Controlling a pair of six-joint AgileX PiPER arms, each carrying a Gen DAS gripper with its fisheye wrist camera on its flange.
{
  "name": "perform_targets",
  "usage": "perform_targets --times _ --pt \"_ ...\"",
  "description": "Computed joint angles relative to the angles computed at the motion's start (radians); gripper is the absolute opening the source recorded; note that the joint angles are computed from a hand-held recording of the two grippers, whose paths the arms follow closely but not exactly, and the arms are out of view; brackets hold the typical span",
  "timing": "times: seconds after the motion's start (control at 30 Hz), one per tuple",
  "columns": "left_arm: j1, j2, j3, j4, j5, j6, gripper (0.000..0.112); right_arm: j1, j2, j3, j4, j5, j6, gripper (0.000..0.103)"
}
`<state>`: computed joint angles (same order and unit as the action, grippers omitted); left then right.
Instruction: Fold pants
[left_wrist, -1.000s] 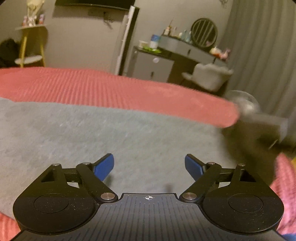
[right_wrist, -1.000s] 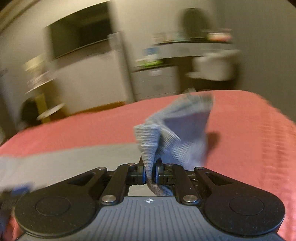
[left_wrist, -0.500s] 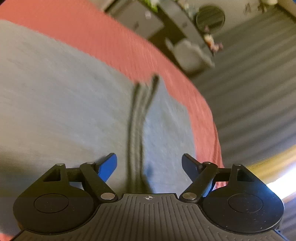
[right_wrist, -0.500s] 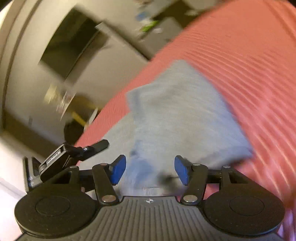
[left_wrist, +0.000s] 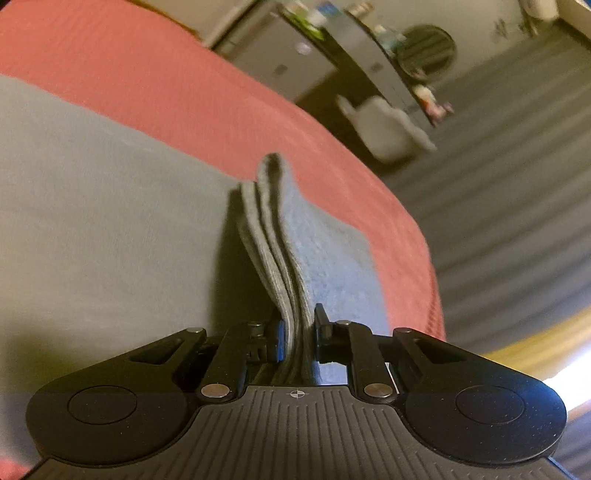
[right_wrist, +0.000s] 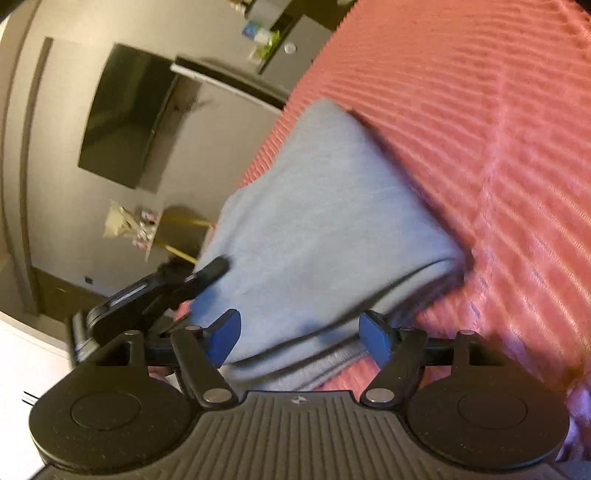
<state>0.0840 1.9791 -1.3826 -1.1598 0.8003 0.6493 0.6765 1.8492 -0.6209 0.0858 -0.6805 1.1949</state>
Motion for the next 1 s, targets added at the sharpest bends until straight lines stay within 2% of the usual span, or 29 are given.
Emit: perform_targets --times 0.1,0.17,0.2,0.27,0.3,0.33,0.4,0.47,0.5,0.53,0.57,0.6,0.67,0.73,0.8,0.87,0.97,1.0 --pt "0.043 -0.031 0.067 0.049 -0.048 -0.048 0.02 -0.034 0.024 -0.027 -0.114 0.007 0.095 0.071" --pt "0.045 -0.047 0.119 0.092 -0.132 -0.063 0.021 -0.035 0.042 -0.06 -0.124 0.034 0.108 0.071" --pt "0.045 -0.055 0.147 0.092 -0.169 -0.054 0.02 -0.031 0.053 -0.071 -0.117 0.031 0.121 0.071" --pt "0.049 -0.072 0.206 0.018 -0.203 0.043 0.03 0.0 0.072 -0.085 -0.018 0.014 0.125 0.068" --pt "0.052 -0.082 0.239 -0.053 -0.206 0.116 0.038 0.008 0.086 -0.093 0.004 0.007 0.158 0.068" --pt "0.072 -0.091 0.26 -0.098 -0.177 0.171 0.055 0.02 0.096 -0.099 0.032 0.004 0.178 0.068" --pt "0.09 -0.094 0.276 -0.144 -0.107 0.228 0.072 0.04 0.11 -0.114 0.041 0.005 0.191 0.068" --pt "0.083 -0.065 0.239 -0.117 -0.036 0.224 0.073 0.031 0.118 -0.149 -0.047 0.049 0.215 0.068" --pt "0.078 -0.055 0.225 -0.107 -0.013 0.215 0.073 0.022 0.126 -0.166 -0.109 0.063 0.243 0.068" --pt "0.074 -0.036 0.207 -0.104 0.017 0.216 0.061 0.016 0.131 -0.185 -0.162 0.085 0.273 0.068" --pt "0.065 -0.022 0.193 -0.088 0.03 0.202 0.044 0.017 0.138 -0.2 -0.187 0.095 0.295 0.068" --pt "0.047 -0.015 0.174 -0.034 0.014 0.148 0.014 0.019 0.145 -0.211 -0.209 0.101 0.317 0.068" --pt "0.042 -0.03 0.192 -0.042 -0.002 0.143 0.014 0.03 0.15 -0.226 -0.231 0.124 0.336 0.068" --pt "0.083 -0.05 0.234 -0.179 0.062 0.234 0.014 0.025 0.157 -0.224 -0.327 0.108 0.395 0.068" --pt "0.124 -0.056 0.246 -0.258 0.14 0.218 0.014 0.034 0.161 -0.242 -0.376 0.107 0.402 0.069" --pt "0.155 -0.073 0.255 -0.293 0.175 0.2 0.014 0.056 0.144 -0.249 -0.289 0.138 0.304 0.069" --pt "0.178 -0.087 0.245 -0.285 0.178 0.167 0.014 0.077 0.133 -0.207 -0.115 0.028 0.204 0.068" --pt "0.184 -0.095 0.249 -0.27 0.161 0.165 0.014 0.09 0.129 -0.183 -0.034 -0.022 0.171 0.062"
